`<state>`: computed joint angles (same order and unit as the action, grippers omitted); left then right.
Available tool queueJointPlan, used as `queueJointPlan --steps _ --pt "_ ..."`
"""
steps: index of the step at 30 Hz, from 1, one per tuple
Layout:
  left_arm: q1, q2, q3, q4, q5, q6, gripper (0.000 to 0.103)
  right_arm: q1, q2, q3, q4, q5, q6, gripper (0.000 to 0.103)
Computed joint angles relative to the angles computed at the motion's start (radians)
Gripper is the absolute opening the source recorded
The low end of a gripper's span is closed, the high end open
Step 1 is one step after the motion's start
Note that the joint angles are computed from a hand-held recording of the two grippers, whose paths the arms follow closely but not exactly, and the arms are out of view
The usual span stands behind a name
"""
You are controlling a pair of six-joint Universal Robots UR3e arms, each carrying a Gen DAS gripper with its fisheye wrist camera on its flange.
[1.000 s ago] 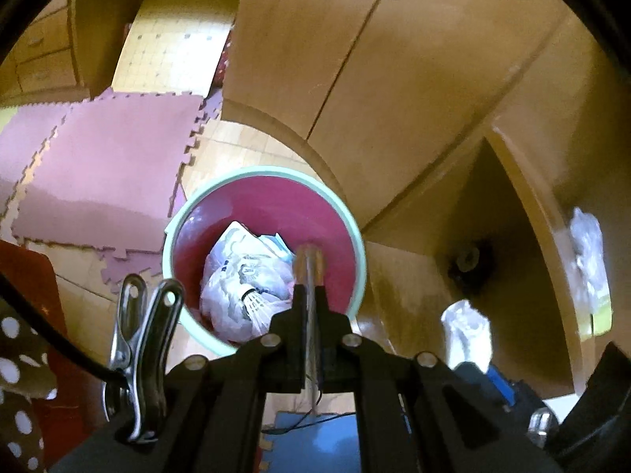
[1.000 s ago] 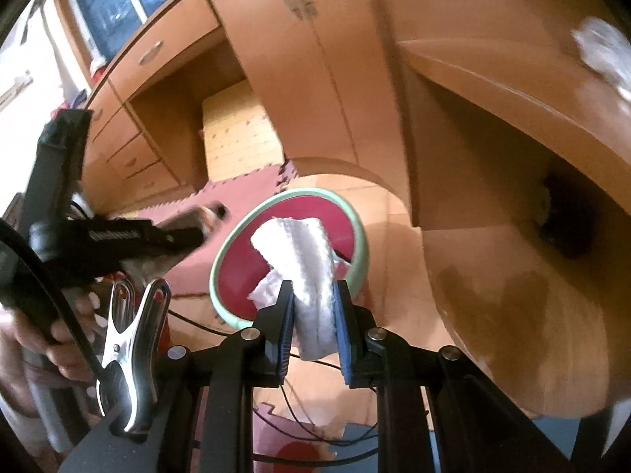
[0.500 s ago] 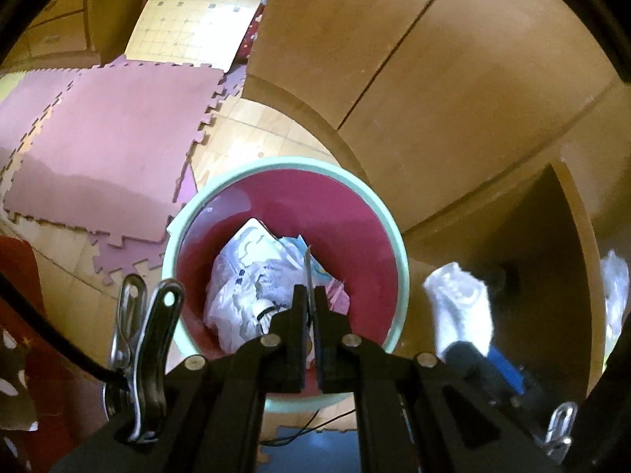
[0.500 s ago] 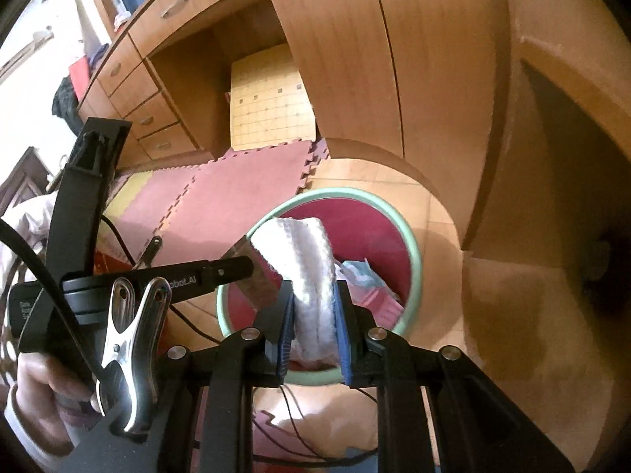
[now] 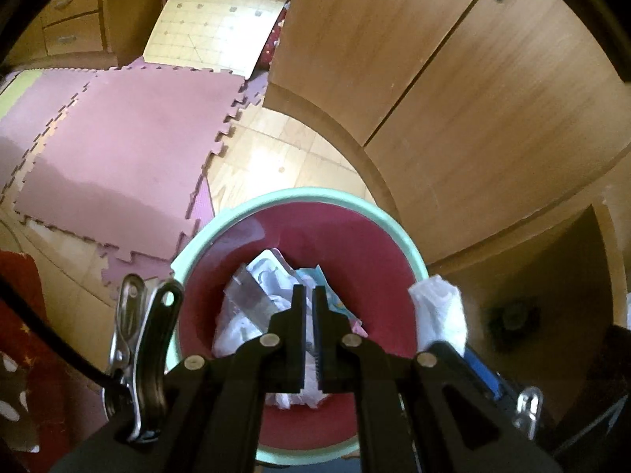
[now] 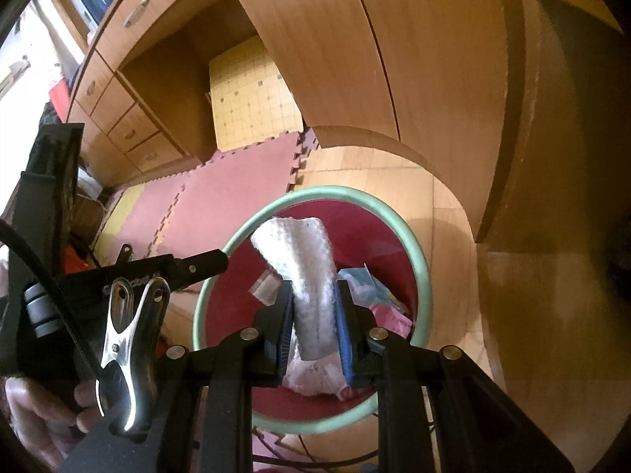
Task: Collect trash
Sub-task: 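Carry the bottle and cloth over the red bucket with both tools, then open both tools over the bucket to drop the bottle and cloth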
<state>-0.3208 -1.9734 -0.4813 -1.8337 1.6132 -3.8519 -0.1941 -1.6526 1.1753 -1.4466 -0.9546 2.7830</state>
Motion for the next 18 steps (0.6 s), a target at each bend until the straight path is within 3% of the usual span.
queueJointPlan --steps 4,11,15,18 --pt "0.012 -0.018 0.026 -0.017 -0.01 0.025 0.003 0.031 0.044 0.015 -0.05 -0.005 0.023 0.024" --pt "0.019 -0.034 0.056 -0.066 -0.003 0.048 0.006 0.084 0.09 0.022 -0.149 -0.035 0.106 0.037" --pt "0.035 -0.026 0.054 -0.106 -0.001 0.027 0.023 0.102 0.103 0.018 -0.148 -0.037 0.125 0.051" --pt "0.05 0.0 0.015 -0.101 -0.021 0.022 0.028 0.097 0.095 0.021 -0.141 -0.038 0.124 0.059"
